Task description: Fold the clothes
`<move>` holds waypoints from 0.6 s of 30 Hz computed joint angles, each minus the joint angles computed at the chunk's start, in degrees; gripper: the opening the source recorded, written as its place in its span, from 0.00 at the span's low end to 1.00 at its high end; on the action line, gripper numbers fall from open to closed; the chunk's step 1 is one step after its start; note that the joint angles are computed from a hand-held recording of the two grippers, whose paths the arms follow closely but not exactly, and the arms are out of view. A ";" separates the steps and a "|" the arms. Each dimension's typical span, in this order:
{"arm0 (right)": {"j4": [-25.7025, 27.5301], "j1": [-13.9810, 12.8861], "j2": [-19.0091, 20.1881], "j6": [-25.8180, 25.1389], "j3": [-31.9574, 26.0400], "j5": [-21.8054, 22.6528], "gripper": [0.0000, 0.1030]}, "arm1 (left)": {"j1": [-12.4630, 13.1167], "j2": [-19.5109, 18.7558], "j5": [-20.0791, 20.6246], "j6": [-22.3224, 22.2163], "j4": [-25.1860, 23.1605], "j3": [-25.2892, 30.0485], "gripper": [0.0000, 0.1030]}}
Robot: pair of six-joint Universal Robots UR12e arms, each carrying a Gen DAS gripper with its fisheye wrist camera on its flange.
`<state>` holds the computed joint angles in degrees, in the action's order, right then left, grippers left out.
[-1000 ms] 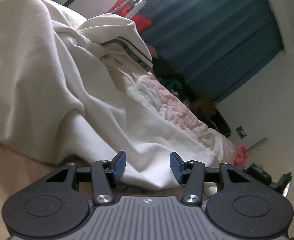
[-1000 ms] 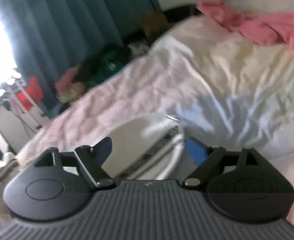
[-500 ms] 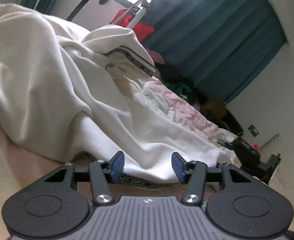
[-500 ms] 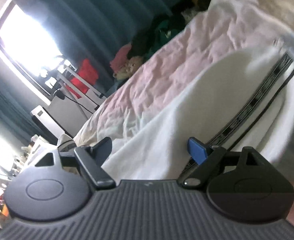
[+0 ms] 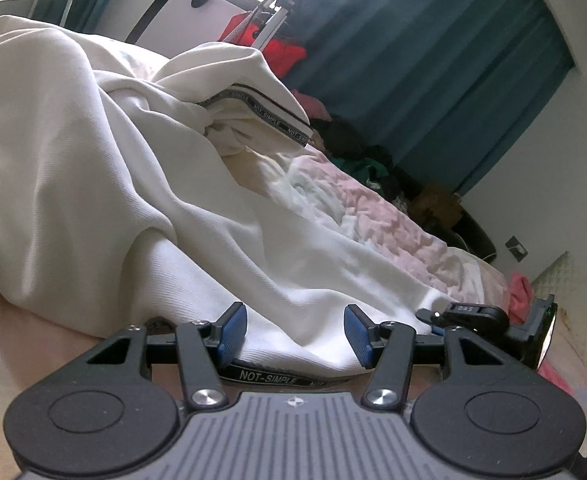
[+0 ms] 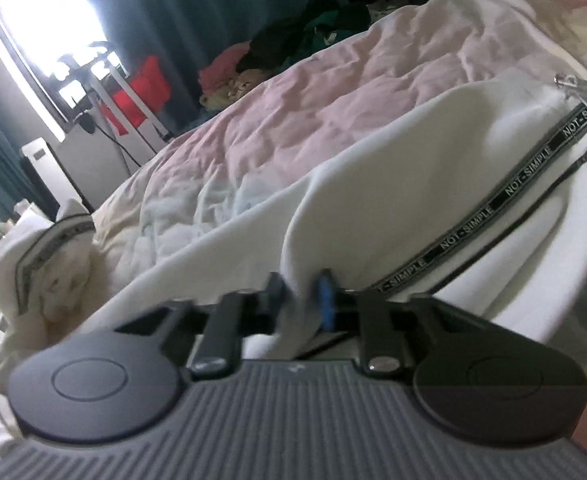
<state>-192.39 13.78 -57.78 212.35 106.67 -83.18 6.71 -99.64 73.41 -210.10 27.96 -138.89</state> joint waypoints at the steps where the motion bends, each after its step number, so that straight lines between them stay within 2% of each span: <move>1: -0.55 -0.29 -0.20 1.06 0.32 0.72 0.09 | 0.07 0.01 -0.12 -0.19 0.06 -0.05 0.55; 4: -2.91 -0.80 -0.97 3.95 1.38 1.91 0.07 | 0.30 0.08 -0.44 -0.86 0.21 -0.18 0.55; 9: -6.20 -0.58 -3.33 4.89 3.88 0.71 0.06 | 0.27 0.71 0.89 -1.23 0.44 -0.57 0.54; 13: -8.42 -0.77 -6.25 6.70 7.25 0.58 0.06 | 0.80 1.16 0.32 -2.05 1.39 -1.23 0.54; 18: -7.89 -1.61 -9.42 11.93 11.19 2.02 0.07 | 0.91 1.73 0.79 -2.52 1.81 -1.66 0.54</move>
<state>-200.28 12.17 -67.20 224.28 117.86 -81.16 7.62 -97.92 74.20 -212.62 29.77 -140.55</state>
